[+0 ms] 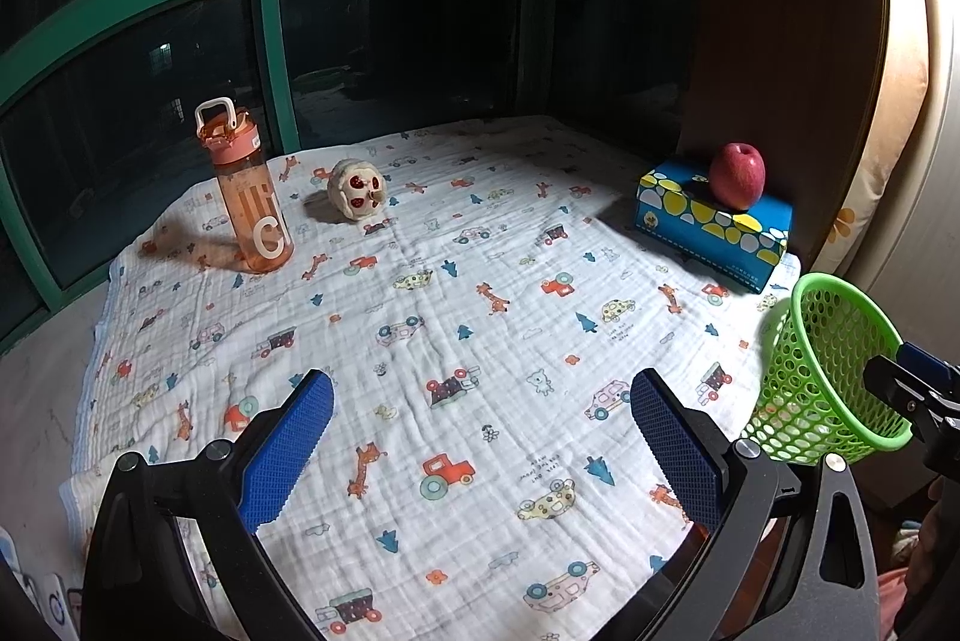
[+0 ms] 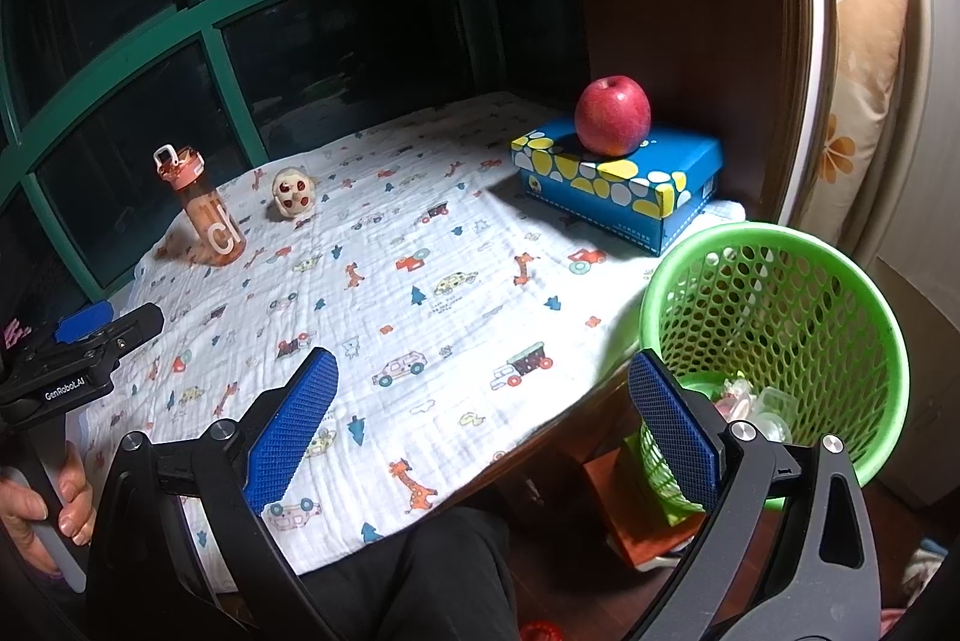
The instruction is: Collect trash
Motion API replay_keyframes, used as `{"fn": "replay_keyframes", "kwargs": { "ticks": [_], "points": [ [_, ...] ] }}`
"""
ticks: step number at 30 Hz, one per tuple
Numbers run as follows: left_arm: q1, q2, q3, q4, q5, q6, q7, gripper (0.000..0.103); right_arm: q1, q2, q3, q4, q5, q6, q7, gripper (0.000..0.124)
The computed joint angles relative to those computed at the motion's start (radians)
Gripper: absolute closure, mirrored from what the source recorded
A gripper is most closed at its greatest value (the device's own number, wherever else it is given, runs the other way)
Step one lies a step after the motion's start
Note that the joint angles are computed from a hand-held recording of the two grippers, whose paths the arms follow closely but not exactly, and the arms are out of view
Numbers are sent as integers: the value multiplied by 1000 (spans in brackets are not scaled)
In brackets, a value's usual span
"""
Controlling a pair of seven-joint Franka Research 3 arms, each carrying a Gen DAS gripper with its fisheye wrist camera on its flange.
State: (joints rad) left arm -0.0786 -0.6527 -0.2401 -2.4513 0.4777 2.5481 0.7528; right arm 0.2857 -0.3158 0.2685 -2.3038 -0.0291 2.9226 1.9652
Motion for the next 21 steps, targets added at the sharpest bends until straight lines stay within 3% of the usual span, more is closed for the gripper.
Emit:
{"fn": "replay_keyframes", "kwargs": {
  "ticks": [21],
  "points": [
    [1, 2, 0, -2, 5, 2, -4, 7, 8, 6, -6, 1, 7, 2, -8, 27]
  ]
}}
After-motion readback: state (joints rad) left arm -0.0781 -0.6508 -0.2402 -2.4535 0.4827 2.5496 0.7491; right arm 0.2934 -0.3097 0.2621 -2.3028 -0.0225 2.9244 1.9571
